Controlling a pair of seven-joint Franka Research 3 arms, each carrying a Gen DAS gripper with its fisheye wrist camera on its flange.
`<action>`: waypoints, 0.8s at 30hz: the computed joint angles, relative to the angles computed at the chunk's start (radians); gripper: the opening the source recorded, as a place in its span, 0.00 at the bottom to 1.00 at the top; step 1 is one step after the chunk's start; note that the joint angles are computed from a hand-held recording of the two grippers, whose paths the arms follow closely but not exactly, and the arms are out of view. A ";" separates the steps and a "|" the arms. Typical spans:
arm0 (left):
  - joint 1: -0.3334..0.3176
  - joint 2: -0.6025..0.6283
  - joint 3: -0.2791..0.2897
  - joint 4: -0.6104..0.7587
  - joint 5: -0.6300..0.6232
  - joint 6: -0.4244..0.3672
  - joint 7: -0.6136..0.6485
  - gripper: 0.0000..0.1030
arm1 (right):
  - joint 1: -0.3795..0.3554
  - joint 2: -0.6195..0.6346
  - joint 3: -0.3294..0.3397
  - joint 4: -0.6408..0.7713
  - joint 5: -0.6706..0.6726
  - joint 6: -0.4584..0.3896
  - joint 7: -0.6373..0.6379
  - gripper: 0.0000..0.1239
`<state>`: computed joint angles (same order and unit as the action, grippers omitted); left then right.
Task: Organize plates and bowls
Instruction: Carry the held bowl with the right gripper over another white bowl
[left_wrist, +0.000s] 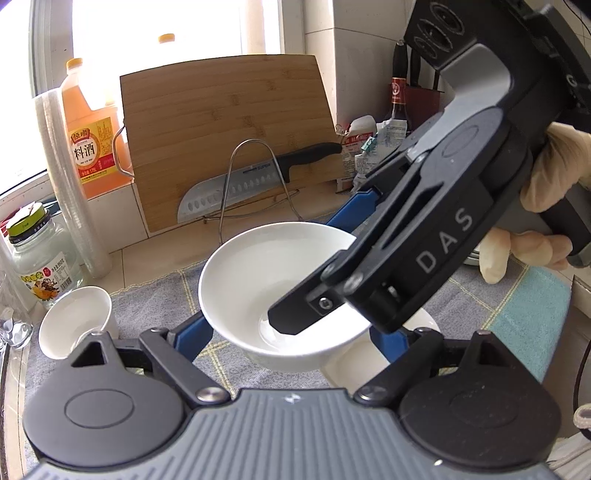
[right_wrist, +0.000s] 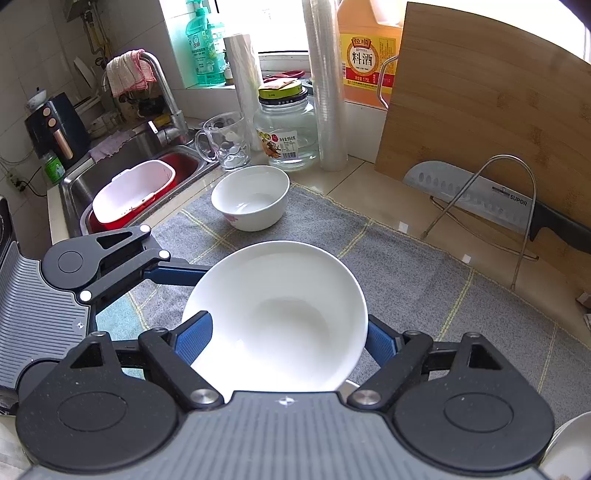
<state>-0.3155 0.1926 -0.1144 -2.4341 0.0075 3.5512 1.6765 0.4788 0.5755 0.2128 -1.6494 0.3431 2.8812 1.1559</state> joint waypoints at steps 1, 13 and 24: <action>0.005 0.000 -0.008 0.000 0.013 0.000 -0.009 0.88 | 0.000 -0.013 -0.002 -0.020 0.003 0.009 0.003 0.73; 0.071 0.022 -0.066 0.021 0.209 -0.012 -0.156 0.88 | -0.003 -0.112 -0.017 -0.197 0.016 0.098 0.058 0.73; 0.115 0.049 -0.086 0.053 0.366 -0.068 -0.278 0.88 | -0.024 -0.117 -0.008 -0.241 0.024 0.102 0.091 0.73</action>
